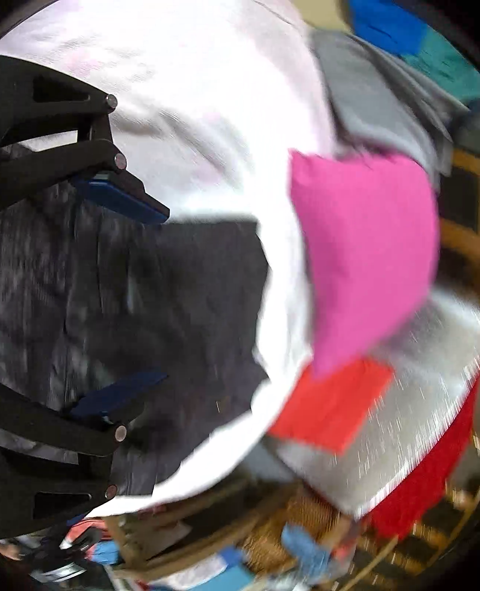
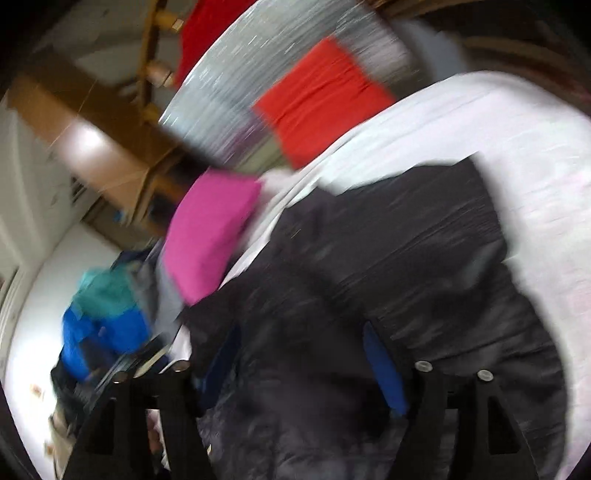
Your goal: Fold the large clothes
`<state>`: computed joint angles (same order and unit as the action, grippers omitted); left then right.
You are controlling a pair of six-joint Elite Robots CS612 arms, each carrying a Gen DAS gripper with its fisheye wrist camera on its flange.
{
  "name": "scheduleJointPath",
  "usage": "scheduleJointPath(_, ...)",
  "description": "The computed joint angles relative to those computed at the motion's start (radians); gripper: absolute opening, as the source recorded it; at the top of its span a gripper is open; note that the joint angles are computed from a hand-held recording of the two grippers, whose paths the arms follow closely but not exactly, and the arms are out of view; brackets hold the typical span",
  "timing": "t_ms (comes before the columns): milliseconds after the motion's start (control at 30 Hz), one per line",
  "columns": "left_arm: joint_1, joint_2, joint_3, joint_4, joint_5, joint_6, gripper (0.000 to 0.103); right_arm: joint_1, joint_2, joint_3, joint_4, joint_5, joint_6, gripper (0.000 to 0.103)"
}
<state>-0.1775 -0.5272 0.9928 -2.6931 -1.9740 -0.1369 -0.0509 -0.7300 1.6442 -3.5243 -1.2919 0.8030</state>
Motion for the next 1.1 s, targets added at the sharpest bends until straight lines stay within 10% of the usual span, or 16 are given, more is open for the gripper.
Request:
scheduleJointPath(167, -0.004, 0.019, -0.043, 0.116, 0.075, 0.018, 0.081, 0.017, 0.001, -0.033, 0.135, -0.092, 0.001, 0.077)
scheduleJointPath(400, -0.032, -0.008, 0.008, 0.165, 0.182, 0.196, 0.081, -0.031, 0.026, -0.025, 0.202, 0.039, 0.112, 0.076)
scheduleJointPath(467, -0.040, -0.008, 0.011, 0.166, 0.198, 0.209, 0.081, -0.025, 0.027, -0.035, 0.226, 0.044, 0.068, 0.067)
scheduleJointPath(600, -0.052, -0.012, 0.026, 0.157, 0.222, 0.216, 0.081, -0.002, 0.025, -0.062, 0.300, 0.043, -0.039, 0.012)
scheduleJointPath(967, -0.053, -0.024, 0.058, 0.036, 0.259, 0.216, 0.081, 0.026, -0.033, -0.023, 0.205, -0.437, -0.080, 0.009)
scheduleJointPath(1100, -0.059, -0.027, 0.069, 0.010, 0.273, 0.259, 0.082, -0.011, -0.021, -0.029, 0.252, -0.445, -0.019, 0.009)
